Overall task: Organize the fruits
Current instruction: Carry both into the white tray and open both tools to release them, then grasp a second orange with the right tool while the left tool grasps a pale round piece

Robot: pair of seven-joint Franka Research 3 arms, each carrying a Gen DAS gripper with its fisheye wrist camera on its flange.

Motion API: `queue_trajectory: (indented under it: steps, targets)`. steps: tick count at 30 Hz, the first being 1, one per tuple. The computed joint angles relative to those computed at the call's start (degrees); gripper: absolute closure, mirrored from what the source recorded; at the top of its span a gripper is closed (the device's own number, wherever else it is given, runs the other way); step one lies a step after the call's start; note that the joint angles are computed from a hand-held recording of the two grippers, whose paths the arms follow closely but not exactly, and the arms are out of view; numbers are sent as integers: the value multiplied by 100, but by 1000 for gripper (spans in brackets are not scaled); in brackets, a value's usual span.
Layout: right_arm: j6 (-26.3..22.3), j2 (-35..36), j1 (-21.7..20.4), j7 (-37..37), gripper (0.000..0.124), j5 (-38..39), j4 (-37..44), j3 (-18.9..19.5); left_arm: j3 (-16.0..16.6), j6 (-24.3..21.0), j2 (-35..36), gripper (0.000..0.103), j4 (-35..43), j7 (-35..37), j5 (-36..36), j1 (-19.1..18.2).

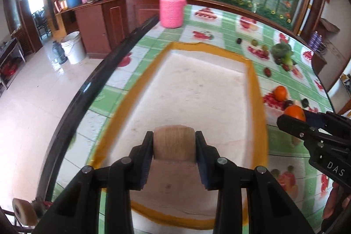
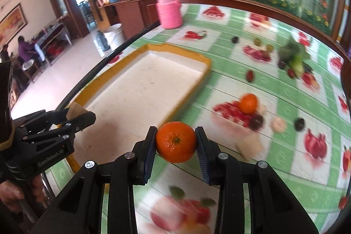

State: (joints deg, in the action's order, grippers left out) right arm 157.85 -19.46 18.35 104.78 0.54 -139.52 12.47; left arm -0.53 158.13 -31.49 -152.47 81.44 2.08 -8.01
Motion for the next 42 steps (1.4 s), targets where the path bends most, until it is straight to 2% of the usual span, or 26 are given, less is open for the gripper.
queue_trajectory:
  steps: [4,10,18,20,21,22,27,31,32,35,37,42]
  targets:
    - [-84,745,137,-97,90,-72,606,28,62,35,215,64,46,61,58,142]
    - [-298,1468,301,59,90,-757,1188,-45,228,-20,458,64,113,371,-116,154]
    - [-425,1787,518,341,90,-1207,1410,-270,117,-37,553,64,71,566,-144,308]
    - [-478,1792,563,335,90,-1244,1432,-286,73,-62,545,61,74,563,-95,340]
    - [-474,1776,573,349,88,-1246,1417,-297,82,-75,523,57,69,583,-101,331]
    - [-461,1736,576,402,86,-1256,1383,-307,23,-60,491,51,54,522,-42,385]
    - [-274,1376,519,529,86,-1100,1101,-303,-231,87,146,38,-163,251,428,615]
    - [-134,824,386,693,83,-1016,672,-203,-415,146,-195,26,-337,-9,857,751]
    - [-81,648,360,701,83,-935,521,-187,-418,154,-268,25,-363,-49,924,742]
    - [15,54,214,745,81,-770,24,-90,-333,111,-486,22,-420,-64,955,559]
    - [-10,-369,58,837,77,-725,-325,8,-275,68,-578,16,-421,-62,888,381]
    - [-260,-1457,-275,984,74,-430,-1222,87,-134,-103,-612,13,-324,138,532,-253]
